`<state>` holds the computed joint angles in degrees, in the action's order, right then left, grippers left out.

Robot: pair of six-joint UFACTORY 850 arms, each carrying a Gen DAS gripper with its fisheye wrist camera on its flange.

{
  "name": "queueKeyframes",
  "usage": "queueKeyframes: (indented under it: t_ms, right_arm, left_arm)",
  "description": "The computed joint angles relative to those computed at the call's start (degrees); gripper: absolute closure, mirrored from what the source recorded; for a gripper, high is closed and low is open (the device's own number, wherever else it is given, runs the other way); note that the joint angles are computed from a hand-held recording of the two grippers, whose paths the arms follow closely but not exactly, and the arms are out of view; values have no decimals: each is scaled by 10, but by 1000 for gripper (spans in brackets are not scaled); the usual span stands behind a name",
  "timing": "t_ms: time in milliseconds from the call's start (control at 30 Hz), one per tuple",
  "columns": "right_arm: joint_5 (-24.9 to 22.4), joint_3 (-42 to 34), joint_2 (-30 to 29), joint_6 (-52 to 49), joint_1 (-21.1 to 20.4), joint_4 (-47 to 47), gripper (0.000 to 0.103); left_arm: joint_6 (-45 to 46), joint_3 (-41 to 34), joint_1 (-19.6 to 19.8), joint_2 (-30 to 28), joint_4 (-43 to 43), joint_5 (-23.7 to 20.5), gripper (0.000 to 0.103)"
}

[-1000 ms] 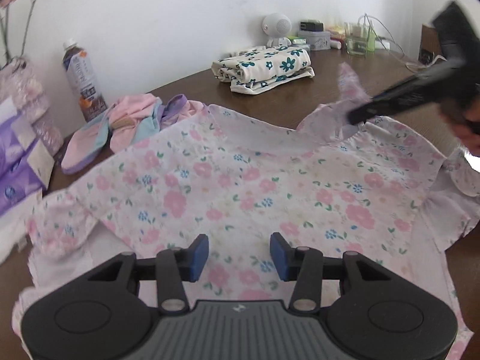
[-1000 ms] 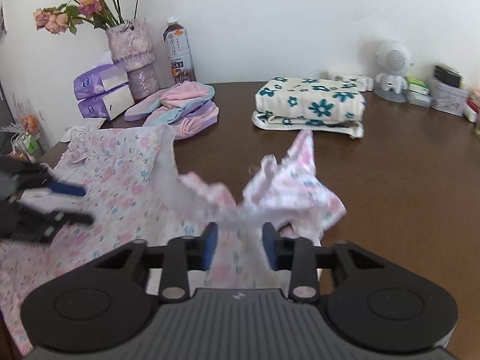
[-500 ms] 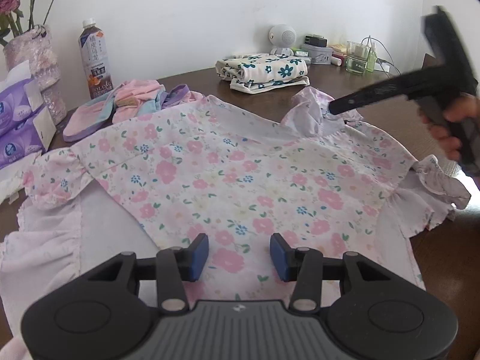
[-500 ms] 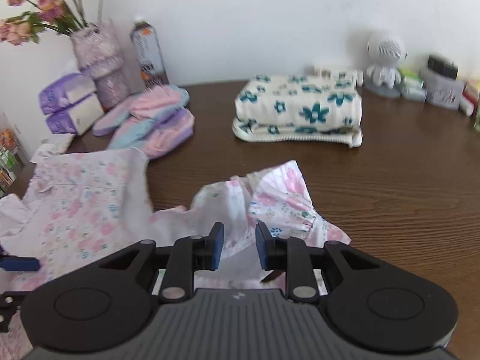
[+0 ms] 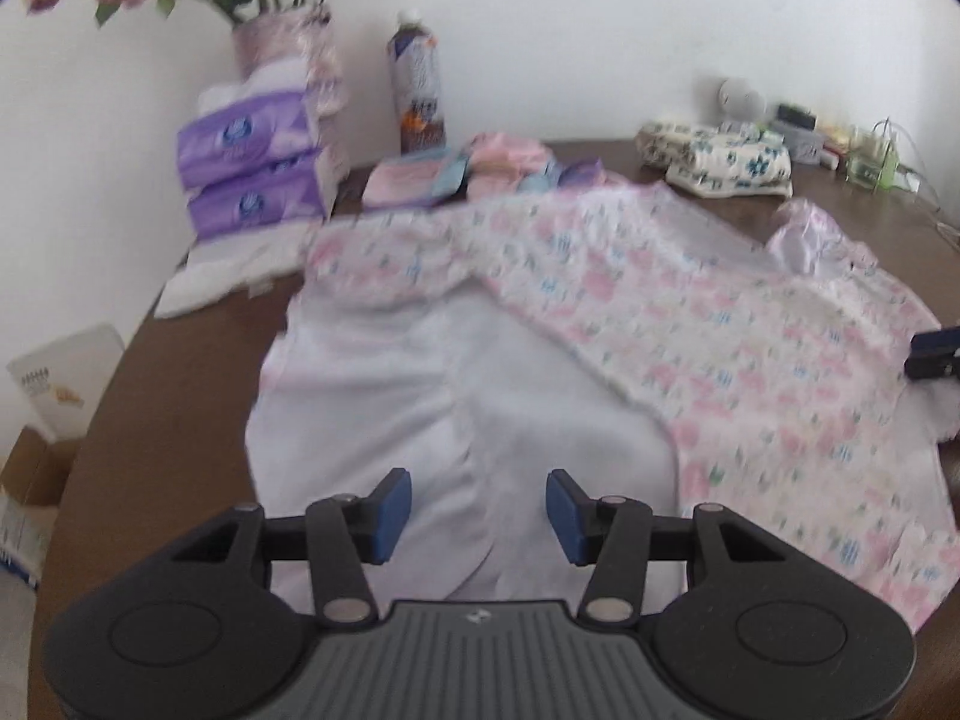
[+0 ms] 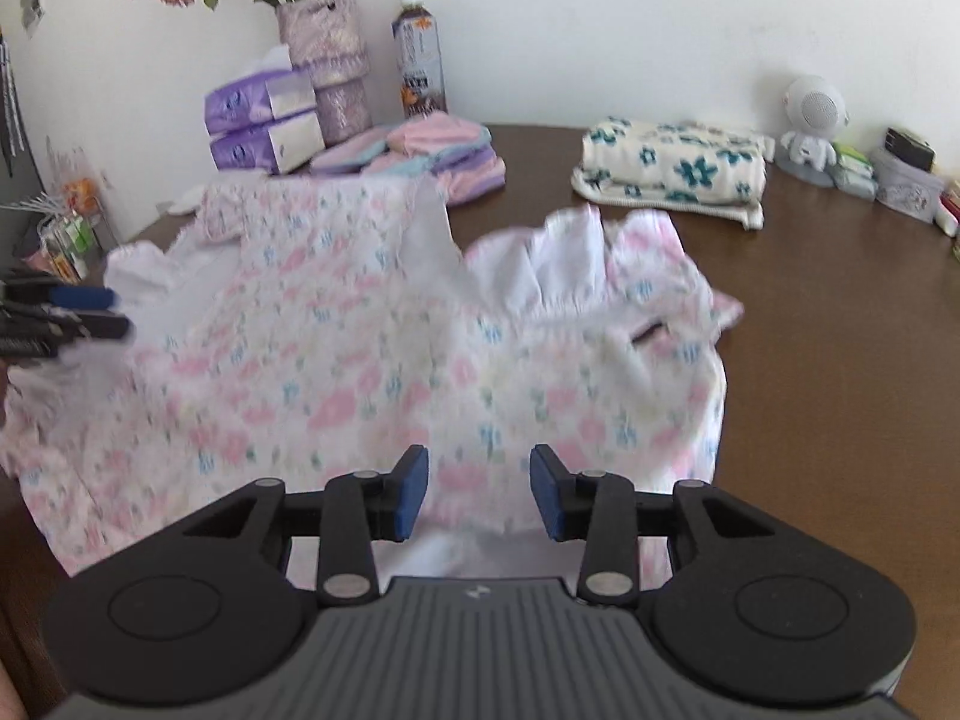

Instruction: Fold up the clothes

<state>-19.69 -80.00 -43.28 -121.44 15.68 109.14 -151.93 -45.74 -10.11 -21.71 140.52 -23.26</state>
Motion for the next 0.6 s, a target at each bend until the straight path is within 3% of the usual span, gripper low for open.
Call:
queueKeyframes:
  t_ms: [200, 433, 500, 600]
  right_arm:
    - [5, 34, 14, -116, 3, 101, 61]
    - [10, 79, 39, -248, -3, 234, 57]
    - [14, 94, 50, -264, -6, 259, 55]
    - [-15, 124, 76, -199, -16, 198, 55]
  left_arm:
    - [-31, 33, -8, 18, 46, -12, 56]
    - [-19, 57, -10, 44, 108, 8, 56]
    - [-6, 61, -14, 51, 100, 12, 56]
    - [-18, 61, -17, 58, 115, 5, 56]
